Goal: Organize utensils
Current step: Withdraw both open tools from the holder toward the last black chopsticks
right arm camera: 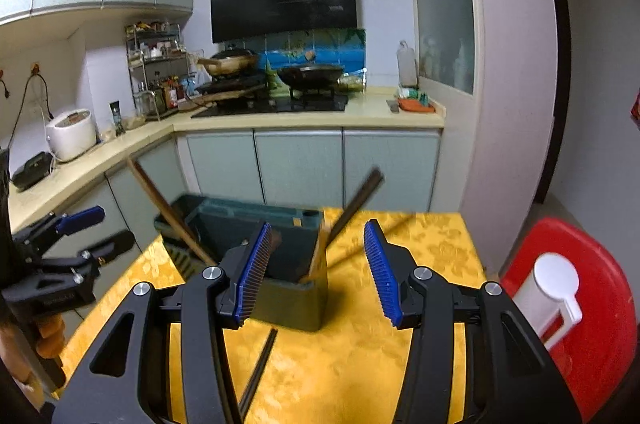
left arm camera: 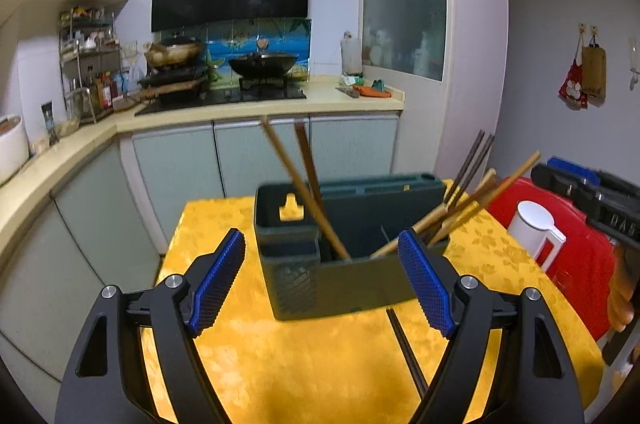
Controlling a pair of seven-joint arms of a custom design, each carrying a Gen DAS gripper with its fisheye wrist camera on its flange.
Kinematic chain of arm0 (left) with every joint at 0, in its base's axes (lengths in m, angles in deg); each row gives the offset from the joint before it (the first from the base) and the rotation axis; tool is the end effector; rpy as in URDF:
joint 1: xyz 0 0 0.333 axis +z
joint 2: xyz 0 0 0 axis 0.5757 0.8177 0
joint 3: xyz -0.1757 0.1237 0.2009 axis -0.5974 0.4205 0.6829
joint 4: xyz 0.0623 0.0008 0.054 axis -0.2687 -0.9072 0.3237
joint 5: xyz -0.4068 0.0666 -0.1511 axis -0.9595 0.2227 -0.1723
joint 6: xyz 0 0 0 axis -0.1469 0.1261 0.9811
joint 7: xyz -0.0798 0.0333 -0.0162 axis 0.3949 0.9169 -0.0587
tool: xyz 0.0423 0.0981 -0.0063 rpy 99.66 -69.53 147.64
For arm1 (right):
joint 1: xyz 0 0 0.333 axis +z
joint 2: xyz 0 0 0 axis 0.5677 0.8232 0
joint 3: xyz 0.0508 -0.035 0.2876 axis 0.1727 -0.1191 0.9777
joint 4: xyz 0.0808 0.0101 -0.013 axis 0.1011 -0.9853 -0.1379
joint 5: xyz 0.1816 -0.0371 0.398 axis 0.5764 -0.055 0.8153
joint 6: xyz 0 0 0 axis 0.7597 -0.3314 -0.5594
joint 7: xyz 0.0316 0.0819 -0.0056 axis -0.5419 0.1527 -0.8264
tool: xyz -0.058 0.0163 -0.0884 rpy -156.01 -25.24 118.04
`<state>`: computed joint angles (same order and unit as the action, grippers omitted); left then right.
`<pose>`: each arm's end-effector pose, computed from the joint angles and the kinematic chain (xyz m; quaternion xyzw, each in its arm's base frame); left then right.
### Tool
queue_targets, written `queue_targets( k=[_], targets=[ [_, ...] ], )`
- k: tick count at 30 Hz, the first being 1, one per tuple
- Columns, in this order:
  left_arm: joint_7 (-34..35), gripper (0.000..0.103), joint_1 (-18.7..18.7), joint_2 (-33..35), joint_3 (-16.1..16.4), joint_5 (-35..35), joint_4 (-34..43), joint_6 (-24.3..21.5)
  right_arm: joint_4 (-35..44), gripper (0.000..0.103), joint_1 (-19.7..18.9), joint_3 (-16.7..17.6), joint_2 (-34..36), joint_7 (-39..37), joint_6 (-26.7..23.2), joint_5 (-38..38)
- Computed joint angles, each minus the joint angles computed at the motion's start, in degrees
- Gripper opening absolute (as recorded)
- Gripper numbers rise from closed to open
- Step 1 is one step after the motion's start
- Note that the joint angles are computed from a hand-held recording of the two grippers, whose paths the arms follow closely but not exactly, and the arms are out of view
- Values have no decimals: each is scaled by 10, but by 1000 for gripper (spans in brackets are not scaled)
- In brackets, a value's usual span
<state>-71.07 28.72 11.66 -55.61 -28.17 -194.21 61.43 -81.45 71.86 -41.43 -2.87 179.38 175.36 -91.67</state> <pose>0.3839 -0.3063 0.5428 -0.6711 0.5285 -0.3296 0.4020 0.5166 0.4457 0.5185 -0.7448 0.3952 -0.2222 0.4896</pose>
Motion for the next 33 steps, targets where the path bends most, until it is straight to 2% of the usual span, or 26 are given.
queue_targets(
  k=[6, 9, 12, 18, 24, 33],
  targets=[
    [-24, 76, -20, -4, -2, -21, -40, 10, -48, 47, 49, -55, -10, 128, -3, -129],
    [-40, 76, -29, -1, -6, -34, -59, 16, -68, 47, 56, -66, -15, 200, -7, -202],
    [-53, 76, -38, 10, -19, -37, -68, 6, -89, 47, 50, -56, -21, 240, -12, -244],
    [-68, 76, -73, 28, -20, -46, -88, 6, -111, 47, 43, -43, -38, 360, -36, -394],
    [-71, 76, -106, 45, -15, -66, -103, 24, -133, 47, 3, -9, -51, 409, -29, -432],
    [-100, 76, -127, 49, -24, -73, -115, 41, -157, 47, -55, 48, -71, 487, -25, -512]
  ],
)
